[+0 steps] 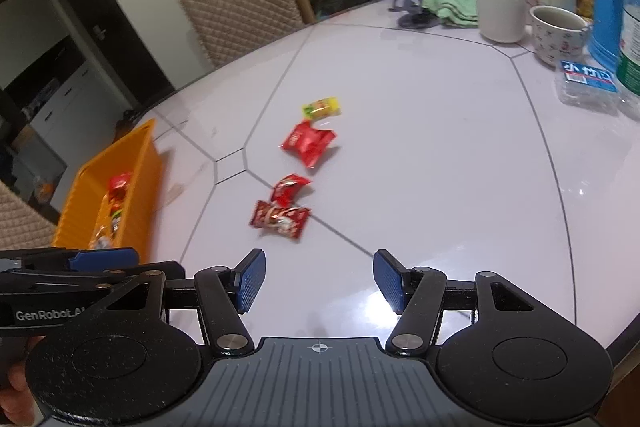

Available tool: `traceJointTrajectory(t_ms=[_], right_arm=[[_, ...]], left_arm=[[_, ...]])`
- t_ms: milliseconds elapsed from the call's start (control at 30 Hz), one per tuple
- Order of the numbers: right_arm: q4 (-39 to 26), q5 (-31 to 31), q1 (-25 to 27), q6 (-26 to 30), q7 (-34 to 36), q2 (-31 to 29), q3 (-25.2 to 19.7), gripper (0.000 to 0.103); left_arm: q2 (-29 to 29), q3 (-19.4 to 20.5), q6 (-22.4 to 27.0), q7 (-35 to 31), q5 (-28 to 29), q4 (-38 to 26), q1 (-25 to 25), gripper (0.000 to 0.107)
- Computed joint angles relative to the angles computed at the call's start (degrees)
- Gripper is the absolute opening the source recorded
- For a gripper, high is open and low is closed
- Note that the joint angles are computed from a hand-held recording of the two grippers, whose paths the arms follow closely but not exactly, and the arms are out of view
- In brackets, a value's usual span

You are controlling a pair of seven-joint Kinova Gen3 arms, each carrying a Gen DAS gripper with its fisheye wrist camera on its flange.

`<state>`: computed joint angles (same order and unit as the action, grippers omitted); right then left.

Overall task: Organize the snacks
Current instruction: 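Withdraw both open tools from the tray toward the remaining candies, then lower the left tool onto the red-and-white twisted candy and close it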

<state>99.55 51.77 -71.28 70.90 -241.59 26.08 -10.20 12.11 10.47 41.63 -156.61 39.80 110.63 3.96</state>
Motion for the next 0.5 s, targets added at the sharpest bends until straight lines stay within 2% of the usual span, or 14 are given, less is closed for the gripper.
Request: traceJointTrajectory(t_ms=[200, 500], right_arm=[[2.5, -0.4, 0.9, -0.7, -2.2, -0.5, 0.0, 0.06], [5.5, -0.7, 2.4, -1.8, -4.4, -1.1, -0.2, 0.06]], left_arm=[[2.5, 2.5, -7.5, 0.0, 1.1, 1.1, 2.7, 0.063], [7.3, 7.9, -16.9, 0.0, 1.9, 1.6, 3.3, 0.063]])
